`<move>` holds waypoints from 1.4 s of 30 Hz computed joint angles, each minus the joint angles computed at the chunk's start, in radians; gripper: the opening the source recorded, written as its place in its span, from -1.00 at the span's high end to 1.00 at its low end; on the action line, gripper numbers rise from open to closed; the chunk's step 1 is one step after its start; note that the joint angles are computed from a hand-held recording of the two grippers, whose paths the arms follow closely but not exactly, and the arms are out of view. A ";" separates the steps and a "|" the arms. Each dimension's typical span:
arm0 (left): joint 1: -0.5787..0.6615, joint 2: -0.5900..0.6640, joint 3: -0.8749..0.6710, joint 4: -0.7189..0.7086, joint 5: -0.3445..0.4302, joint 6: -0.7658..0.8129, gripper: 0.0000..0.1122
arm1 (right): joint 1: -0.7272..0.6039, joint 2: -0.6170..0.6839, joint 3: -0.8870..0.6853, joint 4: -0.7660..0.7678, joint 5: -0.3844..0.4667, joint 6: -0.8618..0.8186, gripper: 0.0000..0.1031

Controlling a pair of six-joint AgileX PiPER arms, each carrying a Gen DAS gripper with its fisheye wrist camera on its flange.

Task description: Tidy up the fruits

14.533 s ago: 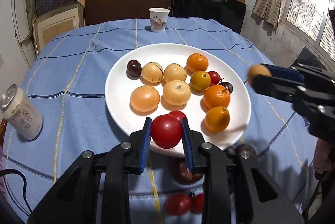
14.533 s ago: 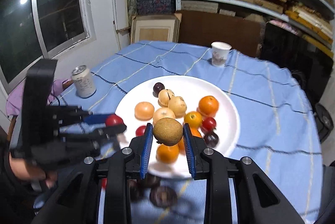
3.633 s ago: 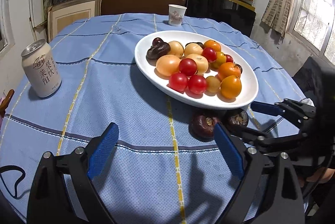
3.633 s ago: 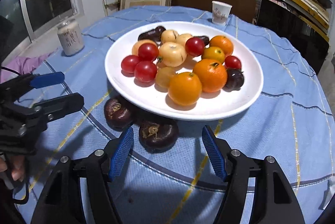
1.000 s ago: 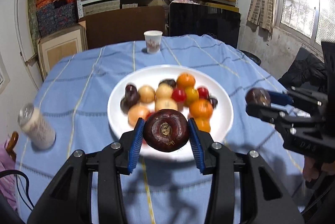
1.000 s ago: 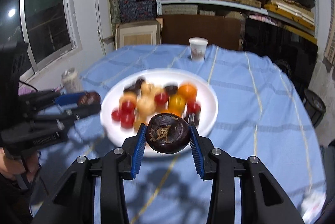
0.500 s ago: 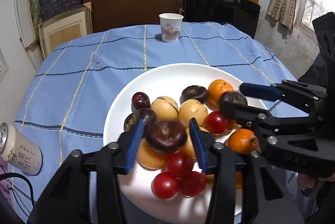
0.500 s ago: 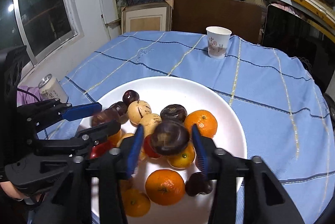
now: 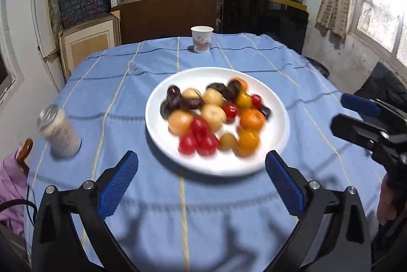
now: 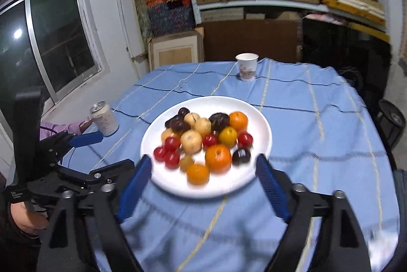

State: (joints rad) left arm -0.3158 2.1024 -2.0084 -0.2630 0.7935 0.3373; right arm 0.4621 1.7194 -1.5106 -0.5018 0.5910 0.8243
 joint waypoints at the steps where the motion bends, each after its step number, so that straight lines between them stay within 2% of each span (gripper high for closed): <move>1: 0.006 -0.069 0.100 -0.022 -0.019 0.018 -0.75 | 0.041 -0.051 0.064 -0.087 0.010 0.100 -0.79; 4: 0.016 -0.259 0.400 -0.078 -0.154 0.068 -0.75 | 0.198 -0.172 0.213 -0.312 0.116 0.400 -0.87; 5: 0.007 -0.322 0.488 -0.045 -0.197 0.043 -0.75 | 0.250 -0.206 0.261 -0.376 0.144 0.498 -0.88; 7: -0.022 -0.413 0.601 0.119 -0.239 -0.094 -0.75 | 0.334 -0.266 0.334 -0.453 0.193 0.621 -0.93; 9: -0.032 -0.509 0.712 0.181 -0.279 -0.137 -0.75 | 0.412 -0.299 0.366 -0.472 0.263 0.671 -0.93; 11: -0.003 -0.607 0.815 0.084 -0.295 -0.058 -0.75 | 0.473 -0.317 0.372 -0.453 0.328 0.676 -0.92; 13: 0.036 -0.659 0.859 -0.035 -0.270 0.043 -0.75 | 0.519 -0.327 0.374 -0.449 0.380 0.695 -0.92; 15: 0.036 -0.699 0.891 0.006 -0.275 0.007 -0.75 | 0.554 -0.340 0.383 -0.459 0.402 0.730 -0.93; 18: -0.007 -0.742 0.921 0.207 -0.296 -0.178 -0.75 | 0.595 -0.324 0.360 -0.463 0.463 0.739 -0.93; 22: 0.000 -0.781 0.944 0.183 -0.297 -0.164 -0.75 | 0.638 -0.303 0.343 -0.482 0.525 0.751 -0.92; 26: -0.006 -0.779 0.941 0.190 -0.292 -0.172 -0.75 | 0.651 -0.302 0.343 -0.488 0.546 0.764 -0.92; 29: -0.032 -0.776 0.941 0.279 -0.304 -0.255 -0.75 | 0.657 -0.303 0.344 -0.496 0.554 0.769 -0.92; 33: -0.038 -0.765 0.933 0.266 -0.305 -0.250 -0.75 | 0.660 -0.299 0.342 -0.493 0.557 0.767 -0.92; 37: -0.072 -0.770 0.952 0.406 -0.335 -0.382 -0.75 | 0.657 -0.302 0.352 -0.489 0.545 0.774 -0.93; 40: -0.049 -0.772 0.952 0.328 -0.342 -0.324 -0.75 | 0.653 -0.303 0.356 -0.489 0.538 0.780 -0.92; 42: -0.045 -0.774 0.953 0.325 -0.349 -0.323 -0.75 | 0.651 -0.301 0.353 -0.487 0.541 0.774 -0.92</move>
